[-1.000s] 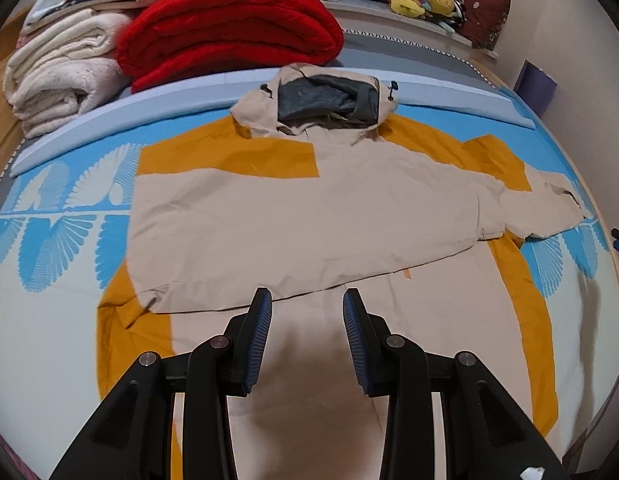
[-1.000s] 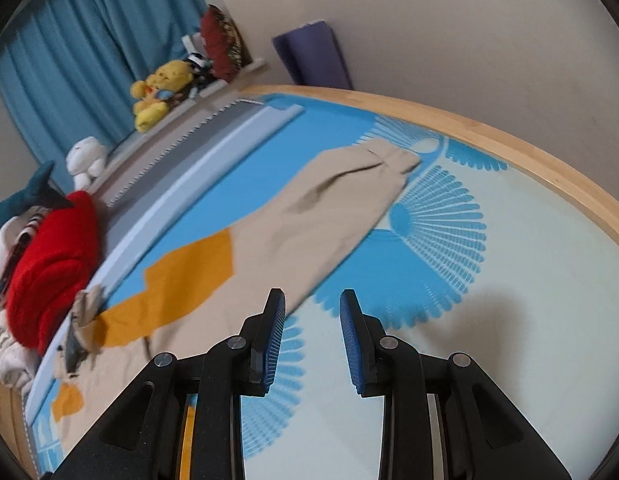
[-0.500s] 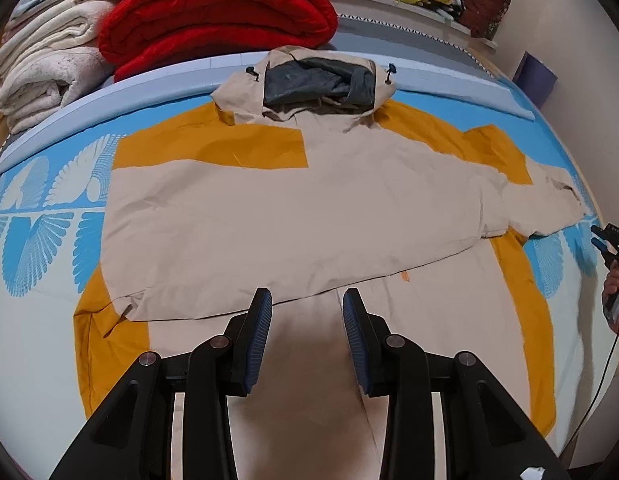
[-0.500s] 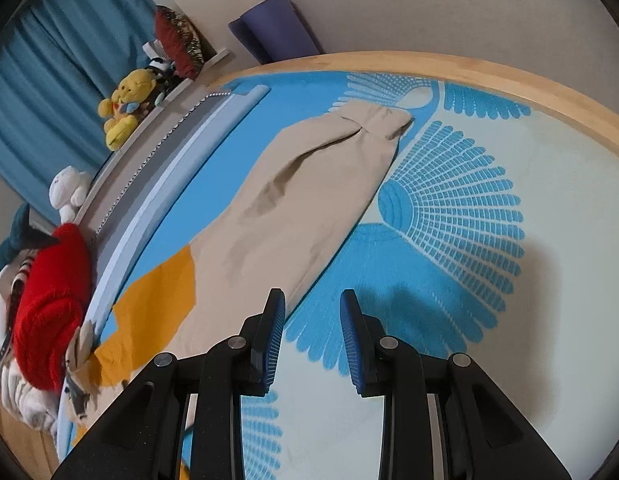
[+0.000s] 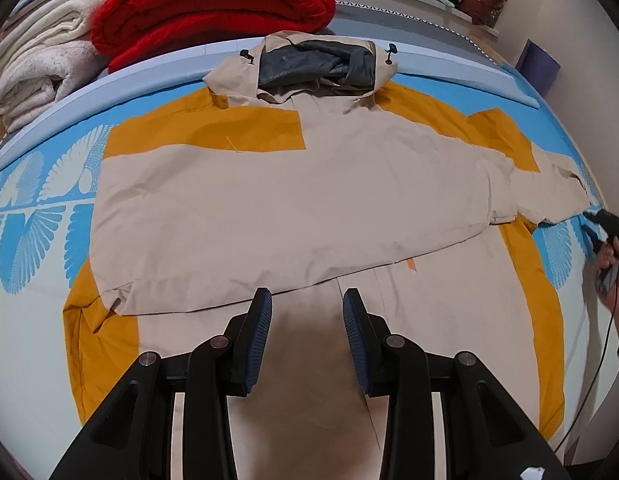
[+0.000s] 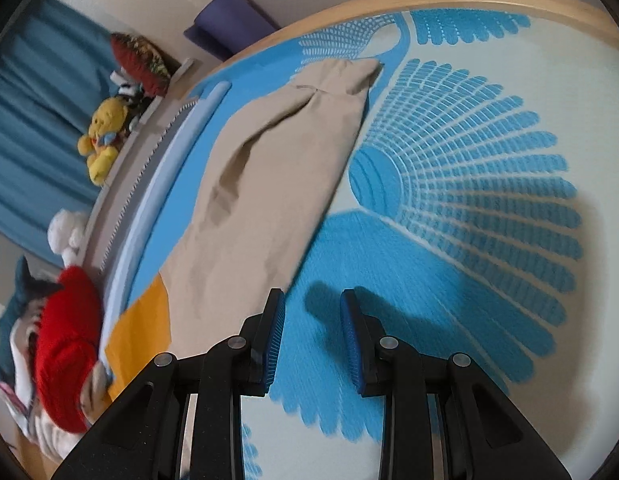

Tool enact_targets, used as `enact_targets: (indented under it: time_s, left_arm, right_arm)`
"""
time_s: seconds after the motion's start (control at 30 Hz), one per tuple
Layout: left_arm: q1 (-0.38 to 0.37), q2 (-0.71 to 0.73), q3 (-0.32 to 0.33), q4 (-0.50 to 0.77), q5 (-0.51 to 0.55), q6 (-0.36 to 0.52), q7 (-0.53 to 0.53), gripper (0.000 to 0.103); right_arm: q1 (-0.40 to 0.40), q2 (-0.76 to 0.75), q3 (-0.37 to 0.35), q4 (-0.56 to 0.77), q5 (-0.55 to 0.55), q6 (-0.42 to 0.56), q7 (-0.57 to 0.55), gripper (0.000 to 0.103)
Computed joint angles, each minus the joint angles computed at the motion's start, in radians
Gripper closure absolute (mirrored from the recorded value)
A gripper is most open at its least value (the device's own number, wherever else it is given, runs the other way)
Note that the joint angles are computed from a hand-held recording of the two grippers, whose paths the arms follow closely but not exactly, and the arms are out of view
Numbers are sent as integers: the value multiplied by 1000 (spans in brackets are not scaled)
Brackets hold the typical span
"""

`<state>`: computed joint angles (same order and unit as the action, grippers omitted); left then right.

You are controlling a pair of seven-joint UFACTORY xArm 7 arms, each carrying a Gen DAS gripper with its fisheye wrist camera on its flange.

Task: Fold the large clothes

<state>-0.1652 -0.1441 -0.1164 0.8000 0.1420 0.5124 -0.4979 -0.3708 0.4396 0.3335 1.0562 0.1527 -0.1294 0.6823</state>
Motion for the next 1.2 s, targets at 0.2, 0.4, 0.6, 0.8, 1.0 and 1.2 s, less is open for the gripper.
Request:
enact_targets:
  time_s: [0.2,0.4,0.6,0.8,1.0,1.2]
  left_arm:
    - [4,18,2,12,17,4,-10,70]
    - [4,21,9,18,8,-4,0,70]
    - [18,-11,30,12,-48,-8,27,70]
    - [57,-65,54,12,-95,8,22,70]
    - [122,-140,72,-8,-86,18,-22,70]
    - [185,-217,109,-45,-115,39,-49,70]
  right_arm:
    - [24,91,-38,146,21,47,24,73]
    - [239,117,-285,272,42,183,88,75]
    - [496,92,-567,339,-107,251,235,99]
    - [813,61,-811,469,-447,387,383,100]
    - [930,49,-648,633,-618,485,276,100]
    - [948,183,-298,848,-520,525,46,100]
